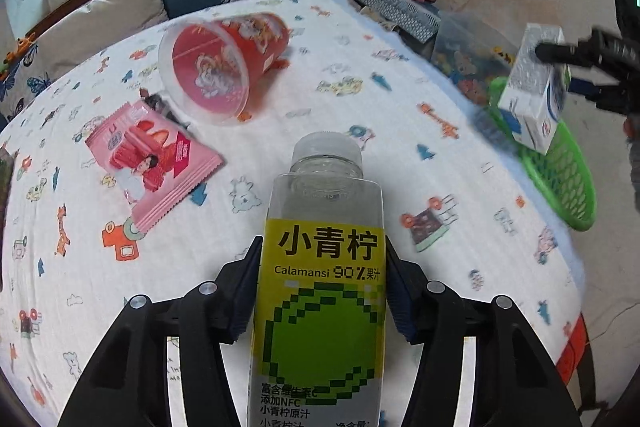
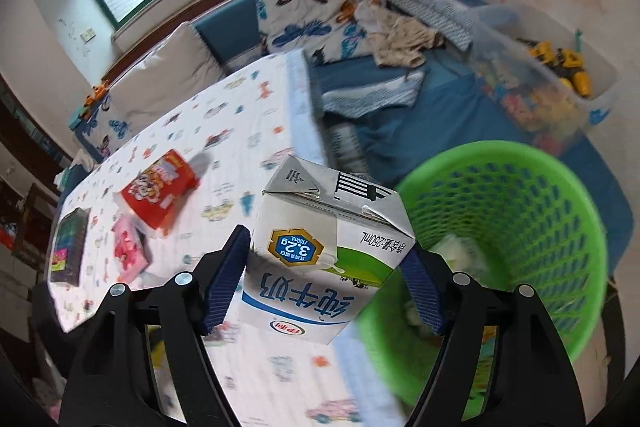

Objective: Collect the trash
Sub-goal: 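Drop the milk carton into the green basket with the right tool while the left carries the bottle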

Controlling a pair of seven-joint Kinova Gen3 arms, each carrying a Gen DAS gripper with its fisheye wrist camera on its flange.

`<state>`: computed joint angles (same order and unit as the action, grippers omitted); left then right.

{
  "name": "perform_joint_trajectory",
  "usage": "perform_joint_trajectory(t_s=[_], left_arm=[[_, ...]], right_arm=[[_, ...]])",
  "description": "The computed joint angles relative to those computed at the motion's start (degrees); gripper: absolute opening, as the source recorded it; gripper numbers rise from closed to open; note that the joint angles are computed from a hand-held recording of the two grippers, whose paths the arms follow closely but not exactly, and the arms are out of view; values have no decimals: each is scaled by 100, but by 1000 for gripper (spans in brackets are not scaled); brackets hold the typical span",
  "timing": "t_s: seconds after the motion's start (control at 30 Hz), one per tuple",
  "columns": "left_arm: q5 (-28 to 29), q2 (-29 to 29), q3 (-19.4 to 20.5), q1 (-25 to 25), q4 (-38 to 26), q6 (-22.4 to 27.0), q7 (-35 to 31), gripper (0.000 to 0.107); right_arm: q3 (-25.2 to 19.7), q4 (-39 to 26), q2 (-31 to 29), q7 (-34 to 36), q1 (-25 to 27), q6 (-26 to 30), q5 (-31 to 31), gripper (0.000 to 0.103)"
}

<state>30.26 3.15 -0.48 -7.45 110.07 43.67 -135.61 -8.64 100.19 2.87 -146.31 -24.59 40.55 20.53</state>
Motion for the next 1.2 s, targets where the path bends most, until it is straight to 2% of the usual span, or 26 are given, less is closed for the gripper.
perform_joint_trajectory(t_s=[0.1,0.23,0.43,0.63,0.83,1.2], left_arm=[[222,-167,-10,0,16,86,-190,54],[537,-336,-18,114,-54,229,-385,54],[591,-391,81,427,-287,337,-225,54],[565,-294,327,831,-639,297,120,54],[339,7,616,1241,-1062,249,632,54],[-448,696,1086,2020,-1793,148,1683,54]], right_arm=[[2,238,-166,-356,-4,200,479,74],[-30,524,-272,-571,132,341,781,74],[-134,912,-232,-1214,135,754,1571,74],[1,1360,-295,-1315,308,486,1668,75],[9,1824,-682,-1432,614,139,1651,77],[-544,2513,-1905,-1375,1279,-95,1392,77]])
